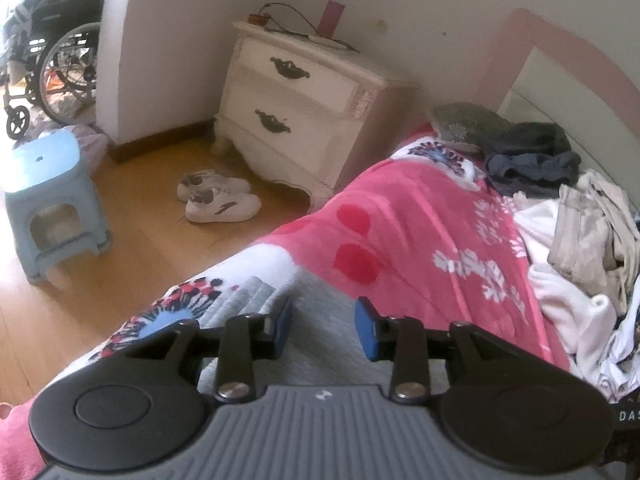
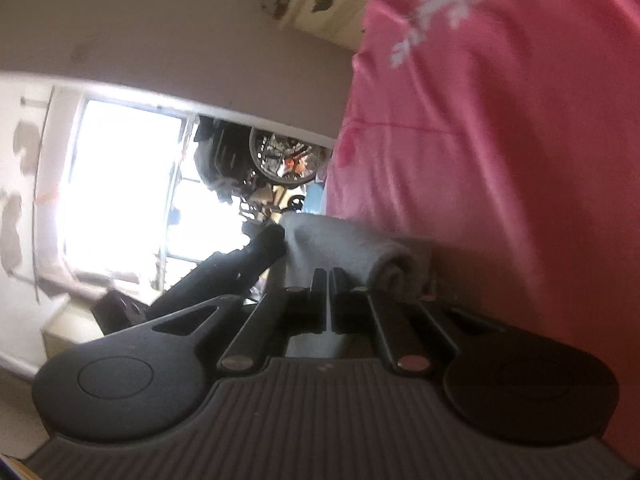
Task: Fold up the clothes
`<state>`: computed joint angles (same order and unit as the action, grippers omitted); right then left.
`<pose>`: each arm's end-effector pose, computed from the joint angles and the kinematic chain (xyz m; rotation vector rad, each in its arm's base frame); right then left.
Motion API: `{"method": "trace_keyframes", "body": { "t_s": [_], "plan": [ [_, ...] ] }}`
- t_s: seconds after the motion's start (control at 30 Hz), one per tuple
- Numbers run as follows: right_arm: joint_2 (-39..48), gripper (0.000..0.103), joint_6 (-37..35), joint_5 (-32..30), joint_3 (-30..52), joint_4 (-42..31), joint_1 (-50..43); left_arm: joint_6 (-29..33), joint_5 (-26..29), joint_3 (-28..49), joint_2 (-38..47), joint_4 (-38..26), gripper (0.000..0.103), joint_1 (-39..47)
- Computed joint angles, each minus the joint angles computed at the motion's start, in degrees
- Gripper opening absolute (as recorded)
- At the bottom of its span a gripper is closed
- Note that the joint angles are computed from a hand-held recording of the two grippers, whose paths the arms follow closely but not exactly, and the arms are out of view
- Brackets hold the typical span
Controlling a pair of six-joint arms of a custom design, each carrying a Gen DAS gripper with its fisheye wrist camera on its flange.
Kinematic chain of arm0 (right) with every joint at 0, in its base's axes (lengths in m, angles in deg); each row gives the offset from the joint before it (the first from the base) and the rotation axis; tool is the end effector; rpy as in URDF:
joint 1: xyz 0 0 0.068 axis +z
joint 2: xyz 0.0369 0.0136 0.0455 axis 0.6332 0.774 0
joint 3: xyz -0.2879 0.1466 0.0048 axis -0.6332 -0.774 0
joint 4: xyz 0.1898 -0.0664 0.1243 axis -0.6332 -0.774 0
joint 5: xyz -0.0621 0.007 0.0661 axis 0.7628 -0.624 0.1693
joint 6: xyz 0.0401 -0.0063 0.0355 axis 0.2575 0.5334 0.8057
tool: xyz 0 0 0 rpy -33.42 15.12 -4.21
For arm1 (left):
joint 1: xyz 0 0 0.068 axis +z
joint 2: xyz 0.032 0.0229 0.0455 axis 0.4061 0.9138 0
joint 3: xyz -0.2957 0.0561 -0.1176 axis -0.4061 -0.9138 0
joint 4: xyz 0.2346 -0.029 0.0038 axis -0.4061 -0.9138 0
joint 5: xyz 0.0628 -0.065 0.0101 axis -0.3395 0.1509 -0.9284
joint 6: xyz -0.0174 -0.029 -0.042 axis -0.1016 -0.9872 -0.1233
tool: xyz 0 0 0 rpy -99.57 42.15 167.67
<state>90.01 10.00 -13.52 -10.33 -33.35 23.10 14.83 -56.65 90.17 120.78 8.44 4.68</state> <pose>0.1938 -0.0285 0.1665 0.7871 2.0590 1.2782 0.3214 -0.1216 0.2381 0.2753 2.3610 -0.5514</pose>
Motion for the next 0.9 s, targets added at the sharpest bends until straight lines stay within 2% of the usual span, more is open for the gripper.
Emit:
{"method": "trace_keyframes", "body": {
  "t_s": [0.1,0.13,0.27,0.33,0.43,0.53,0.67,0.7,0.83,0.9],
  "plan": [
    [-3.62,0.003,-1.53,1.68,1.41,-6.18,-0.75,-0.97,-1.36,0.94,-1.05,-2.45,0.038,1.00],
    [-4.51,0.003,-1.96,2.24,1.92,-8.06,-0.93,-1.51,-1.83,1.18,-1.47,-3.24,0.042,1.45],
    [-8.04,0.005,-1.94,3.50,2.31,-12.96,-2.01,-2.77,-3.55,1.00,-4.52,-6.22,0.047,2.76],
    [-10.91,0.008,-3.22,4.42,2.97,-17.29,-1.59,-2.55,-4.66,1.34,-6.46,-9.22,0.051,2.62],
    [-16.10,0.020,-4.89,6.77,4.98,-25.02,0.74,-2.33,-5.98,1.97,-9.60,-14.65,0.058,2.30],
    [-22.95,0.028,-8.95,12.72,9.95,-38.22,6.45,-2.38,-7.20,2.05,-13.15,-20.26,0.068,1.80],
    [-27.74,0.049,-13.89,24.55,17.29,-52.99,16.89,-2.60,-8.30,1.44,-17.93,-26.75,0.079,1.56],
    [-28.40,0.051,-14.75,27.70,19.13,-56.15,19.65,-2.76,-8.65,1.26,-19.03,-28.30,0.080,1.50],
    [-29.28,0.066,-15.93,38.31,24.18,-64.11,29.91,-3.71,-11.32,0.19,-22.04,-33.09,0.090,0.60],
    [-29.25,0.079,-15.88,42.41,26.07,-67.02,33.83,-4.04,-12.85,-0.46,-23.08,-35.29,0.090,-0.09]
  ]
}}
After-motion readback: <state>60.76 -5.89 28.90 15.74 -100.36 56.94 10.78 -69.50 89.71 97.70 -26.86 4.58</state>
